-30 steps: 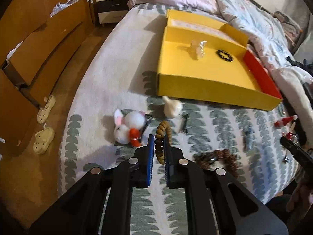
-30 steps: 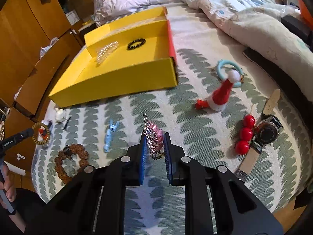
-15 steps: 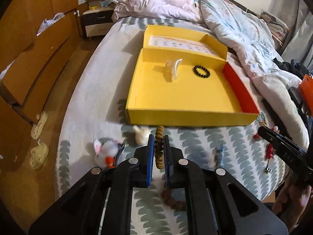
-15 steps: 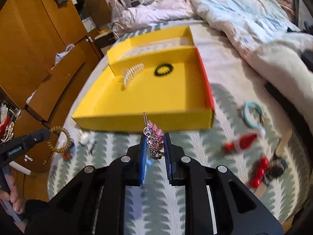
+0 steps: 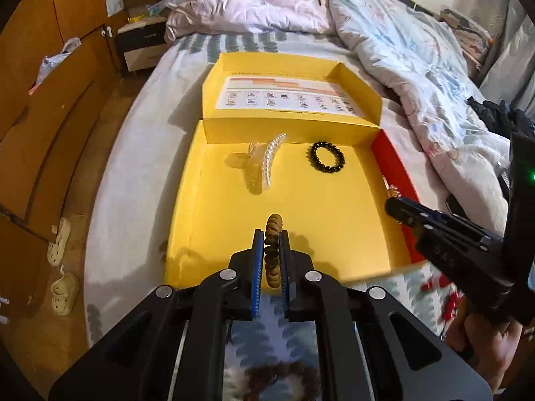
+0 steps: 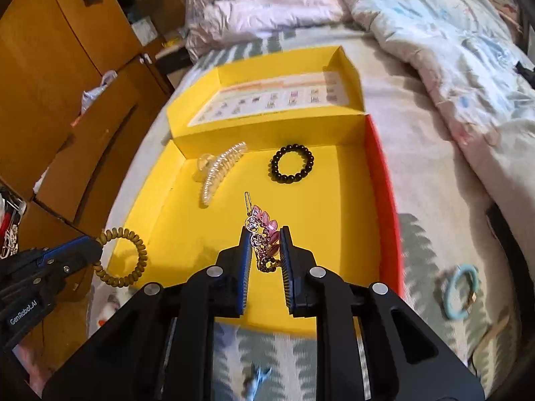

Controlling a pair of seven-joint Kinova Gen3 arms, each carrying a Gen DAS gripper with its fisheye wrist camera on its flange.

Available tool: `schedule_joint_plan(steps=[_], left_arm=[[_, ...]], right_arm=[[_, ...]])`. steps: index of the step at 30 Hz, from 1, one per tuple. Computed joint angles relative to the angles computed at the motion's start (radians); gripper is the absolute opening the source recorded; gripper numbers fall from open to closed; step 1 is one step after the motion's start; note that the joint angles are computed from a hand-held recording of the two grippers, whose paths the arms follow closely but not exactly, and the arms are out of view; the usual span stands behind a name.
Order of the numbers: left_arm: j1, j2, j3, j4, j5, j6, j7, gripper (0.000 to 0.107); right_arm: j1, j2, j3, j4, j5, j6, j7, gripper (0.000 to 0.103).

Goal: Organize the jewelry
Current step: 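Carry the hair tie with the left tool while the right tool carries the flower clip into the box, then open the left tool dropping the hair tie while the right tool releases the flower clip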

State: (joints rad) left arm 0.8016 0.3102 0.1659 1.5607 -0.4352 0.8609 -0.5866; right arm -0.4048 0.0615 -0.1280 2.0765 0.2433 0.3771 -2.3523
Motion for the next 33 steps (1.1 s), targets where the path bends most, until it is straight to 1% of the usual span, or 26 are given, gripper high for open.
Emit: schedule_joint_plan(steps=[4,7,9,13,16,18,22,27,30,33], left_arm=[[-0.05,0.067,0.005,-0.062,0.068,-0.001,-0.08,0.009],[-0.067,0.106,-0.004,-0.097,0.11,0.006,-0.125,0.009],[-0.077,0.125,-0.008,-0.108,0.139,0.0,-0.154,0.009],[-0.105,0.157,-0.008,-0.126,0.208,-0.014,-0.221,0.009],[-0.132,0.187,-0.001,-0.14,0.264,-0.019,-0.278,0.009],[-0.15,0.2,-0.001,-0.141,0.298,-0.033,-0.31,0.009],[-0.138,0.209,-0.033,-0.148,0.294,-0.03,-0.318,0.009],[-0.156,0.227,-0.034,-0.148,0.317,-0.022,-0.338,0.009],[-0.192,0.248,-0.015,-0.148,0.367,-0.019,-0.372,0.01],[-0.176,0.261,-0.037,-0.155,0.359,-0.003,-0.36,0.011]], right_arm=[[0.04,0.093,0.006,-0.072,-0.076,0.023,0.119,0.019],[0.043,0.137,0.021,-0.111,-0.103,0.041,0.172,0.019],[0.061,0.169,0.017,-0.137,-0.135,0.055,0.228,0.019],[0.053,0.22,0.038,-0.169,-0.153,0.075,0.267,0.019],[0.083,0.25,0.024,-0.191,-0.203,0.088,0.325,0.019],[0.078,0.257,0.028,-0.2,-0.214,0.095,0.337,0.019],[0.064,0.27,0.043,-0.217,-0.221,0.108,0.345,0.019],[0.074,0.291,0.041,-0.232,-0.247,0.125,0.362,0.019],[0.07,0.298,0.045,-0.236,-0.25,0.132,0.362,0.019],[0.069,0.301,0.044,-0.239,-0.252,0.132,0.366,0.019]])
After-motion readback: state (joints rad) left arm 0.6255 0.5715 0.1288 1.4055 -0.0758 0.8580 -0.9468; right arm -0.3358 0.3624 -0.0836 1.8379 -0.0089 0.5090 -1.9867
